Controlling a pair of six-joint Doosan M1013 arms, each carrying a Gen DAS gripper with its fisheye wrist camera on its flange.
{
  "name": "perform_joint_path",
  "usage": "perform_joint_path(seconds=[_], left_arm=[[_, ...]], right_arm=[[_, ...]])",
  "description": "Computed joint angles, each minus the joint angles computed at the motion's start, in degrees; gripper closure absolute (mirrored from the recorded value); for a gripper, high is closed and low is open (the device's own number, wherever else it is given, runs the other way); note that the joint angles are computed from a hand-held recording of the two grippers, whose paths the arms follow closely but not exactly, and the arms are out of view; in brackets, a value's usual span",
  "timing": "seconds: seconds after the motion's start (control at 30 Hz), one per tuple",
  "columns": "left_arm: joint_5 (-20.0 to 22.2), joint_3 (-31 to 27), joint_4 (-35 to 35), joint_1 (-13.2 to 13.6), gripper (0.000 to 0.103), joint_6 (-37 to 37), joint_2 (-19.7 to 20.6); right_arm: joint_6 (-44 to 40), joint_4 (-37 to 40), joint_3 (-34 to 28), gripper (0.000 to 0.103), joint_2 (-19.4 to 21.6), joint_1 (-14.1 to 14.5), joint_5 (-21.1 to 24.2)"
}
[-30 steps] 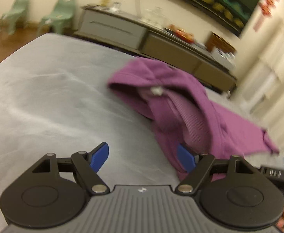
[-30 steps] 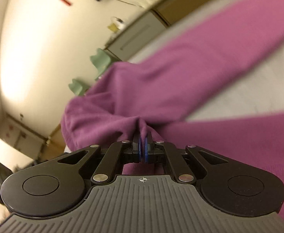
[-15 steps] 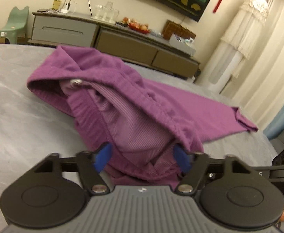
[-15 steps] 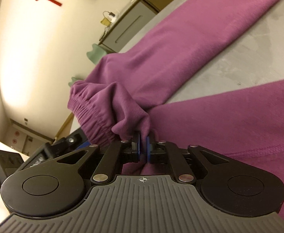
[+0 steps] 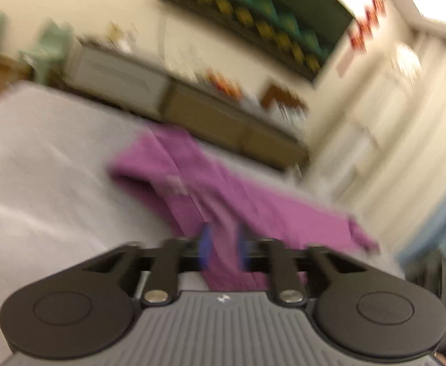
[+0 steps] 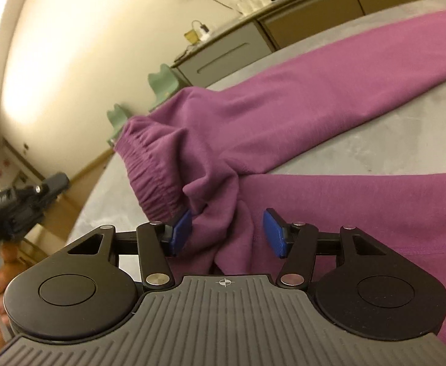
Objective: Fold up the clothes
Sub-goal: 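Grasp the ribbed hem with the left gripper and lift it while the right gripper releases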
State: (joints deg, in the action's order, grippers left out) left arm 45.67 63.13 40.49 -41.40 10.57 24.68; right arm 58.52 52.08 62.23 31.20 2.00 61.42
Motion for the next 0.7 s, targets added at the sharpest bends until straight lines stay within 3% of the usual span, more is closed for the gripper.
perform_joint_path(seconds=[0.03,0.1,0.23,0.27,0.3,0.33,0.37,0.47,0.57,0.63,0.7], left_arm=[[1.6,-2.6,-0.6,-0.5,0.05,4.9,1.8],[6.0,-8.5,0.1,-1.3,0.038,15.2,5.8],[9.2,-15.9,-2.4,-0.9,0.041,26.0,11.3],[11.2,-18.0,-3.2,-0.7,0.048,27.6,12.6],[12.7,-19.8,-4.8,-0.4,0.079,28.9,13.6],[12.5,-20.1,-7.9,0.3,0.096,29.3,13.7],[11.1,-18.5,-9.9,0.9,0.097,28.7,12.7],[6.3,-10.6,-7.2,1.1,0.098,23.7,7.0],[1.3,2.3,4.9,0.0,0.098,8.0,-3.9],[4.8,10.3,10.0,-1.1,0.094,3.7,-10.4],[10.1,15.9,8.9,-1.4,0.089,1.0,-14.5]], right_arm=[[0.7,-1.2,0.4,0.047,-0.3,0.2,-0.4],[-0.7,-1.8,1.7,0.047,-1.2,0.3,-1.7],[-3.7,-3.1,3.5,0.05,-2.3,0.2,-3.4],[-5.1,-2.7,3.6,0.048,-2.4,0.0,-2.9],[-6.1,-2.6,3.6,0.047,-2.4,-0.1,-2.8],[-7.2,-3.0,3.7,0.046,-2.5,-0.2,-3.0],[-8.3,-3.6,3.8,0.046,-2.6,-0.3,-3.2],[-11.5,-5.0,4.0,0.043,-3.0,-0.6,-3.5],[-16.4,-5.8,4.3,0.039,-3.6,-1.8,-1.8],[-21.6,-7.1,5.2,0.034,-4.7,-3.2,-0.6],[-27.2,-8.2,6.2,0.025,-5.8,-5.4,-0.1]])
